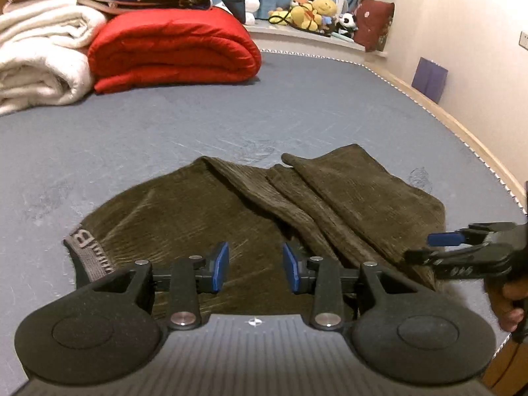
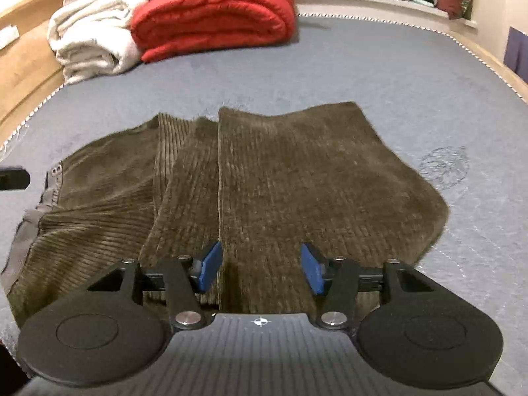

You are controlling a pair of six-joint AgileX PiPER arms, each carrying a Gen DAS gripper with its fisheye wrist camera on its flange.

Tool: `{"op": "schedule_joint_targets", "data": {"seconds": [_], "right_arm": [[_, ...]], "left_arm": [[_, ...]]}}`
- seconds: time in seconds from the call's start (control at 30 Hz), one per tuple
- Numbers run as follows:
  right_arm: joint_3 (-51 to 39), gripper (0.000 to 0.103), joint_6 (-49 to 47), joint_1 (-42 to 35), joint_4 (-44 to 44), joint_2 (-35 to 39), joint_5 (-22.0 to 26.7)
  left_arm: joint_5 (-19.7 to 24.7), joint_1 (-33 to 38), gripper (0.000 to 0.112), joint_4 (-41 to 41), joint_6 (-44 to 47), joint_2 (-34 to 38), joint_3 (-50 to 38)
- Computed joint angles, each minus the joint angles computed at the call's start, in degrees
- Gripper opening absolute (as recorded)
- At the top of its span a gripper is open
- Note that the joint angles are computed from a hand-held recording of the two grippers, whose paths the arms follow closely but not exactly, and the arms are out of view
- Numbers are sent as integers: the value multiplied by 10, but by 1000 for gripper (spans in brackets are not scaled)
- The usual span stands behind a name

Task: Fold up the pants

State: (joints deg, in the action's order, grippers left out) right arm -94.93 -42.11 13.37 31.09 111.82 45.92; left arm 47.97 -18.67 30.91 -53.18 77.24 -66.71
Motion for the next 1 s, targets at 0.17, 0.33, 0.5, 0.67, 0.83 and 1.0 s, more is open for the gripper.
{"op": "schedule_joint_targets", "data": {"seconds": [0.17,0.33,0.5,0.67,0.83,1.0], "right_arm": [[-2,75,20,50,-67,21,-44],[-11,75,62,82,-149,47,-82],[-15,68,123,102,-218,58,-117],[-23,34,135,98,-219,62,-117],[-1,11,111,88,-183,35,-137],[44,9,45,56,-120,-9,-173]], "left_arm": [[-32,46,47,-65,55,7,25],[-42,74,51,-98,95,-1,41],[-48,93,53,-121,118,-12,46],[-42,94,55,-125,113,-14,42],[-39,89,55,-126,109,-12,38],[-39,82,56,-120,98,-14,40]]}}
